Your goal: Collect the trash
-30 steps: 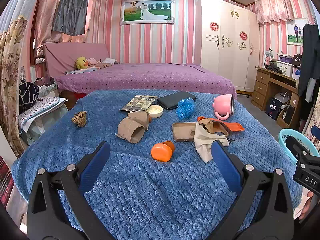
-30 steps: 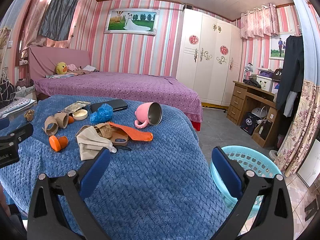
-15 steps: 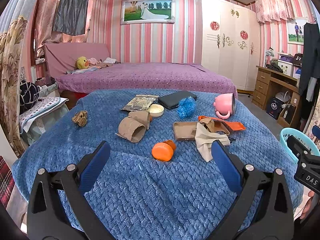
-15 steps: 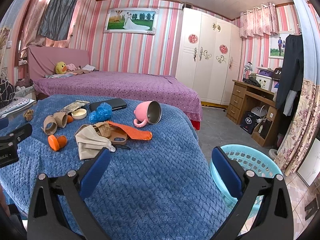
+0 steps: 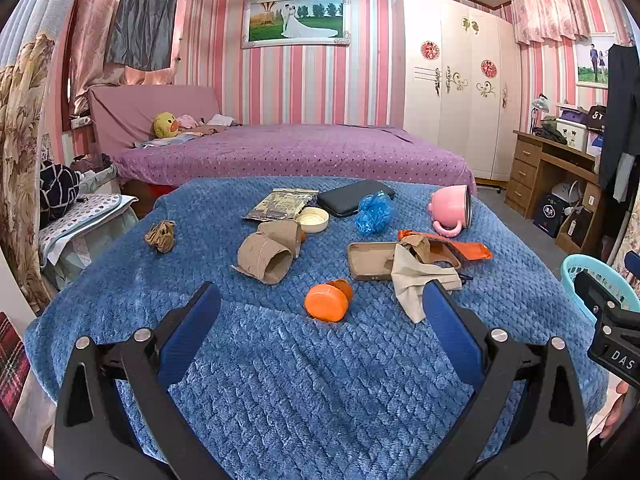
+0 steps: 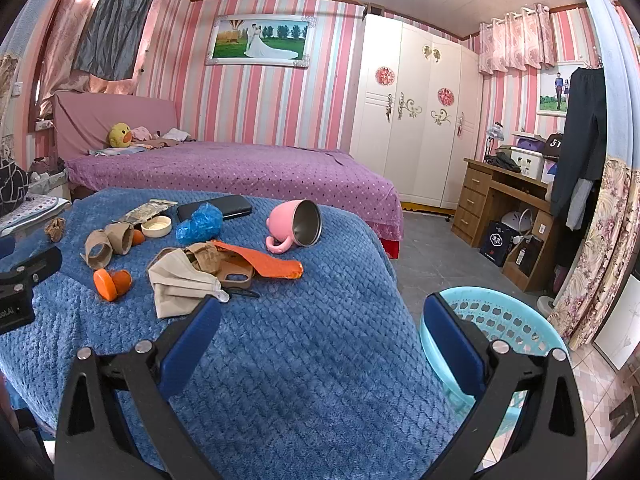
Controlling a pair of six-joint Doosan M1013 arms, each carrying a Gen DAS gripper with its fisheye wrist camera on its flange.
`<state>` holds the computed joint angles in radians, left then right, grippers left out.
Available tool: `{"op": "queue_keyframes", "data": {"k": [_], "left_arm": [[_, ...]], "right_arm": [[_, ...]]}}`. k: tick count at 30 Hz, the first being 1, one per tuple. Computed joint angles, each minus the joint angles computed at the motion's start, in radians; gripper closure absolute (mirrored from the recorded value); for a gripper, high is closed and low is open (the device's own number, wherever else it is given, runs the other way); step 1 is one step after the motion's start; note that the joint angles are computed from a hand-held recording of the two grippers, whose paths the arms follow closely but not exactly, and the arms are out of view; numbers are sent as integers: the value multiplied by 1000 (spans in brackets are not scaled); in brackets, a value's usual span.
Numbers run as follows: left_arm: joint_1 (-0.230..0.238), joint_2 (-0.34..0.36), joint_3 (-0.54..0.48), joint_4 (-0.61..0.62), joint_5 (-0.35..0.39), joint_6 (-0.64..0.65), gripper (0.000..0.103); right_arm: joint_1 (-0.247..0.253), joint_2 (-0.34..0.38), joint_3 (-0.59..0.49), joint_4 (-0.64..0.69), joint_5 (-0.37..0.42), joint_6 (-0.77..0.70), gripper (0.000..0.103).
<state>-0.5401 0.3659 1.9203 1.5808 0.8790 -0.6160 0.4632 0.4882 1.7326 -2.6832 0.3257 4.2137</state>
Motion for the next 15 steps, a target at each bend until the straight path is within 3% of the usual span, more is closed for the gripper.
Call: {"op": "queue_keyframes", "data": {"k": [15], "left_arm": [[-1,-3,3,-21,7,14,5]], "right_arm": [[5,6,2,37,7,-32,4]]}}
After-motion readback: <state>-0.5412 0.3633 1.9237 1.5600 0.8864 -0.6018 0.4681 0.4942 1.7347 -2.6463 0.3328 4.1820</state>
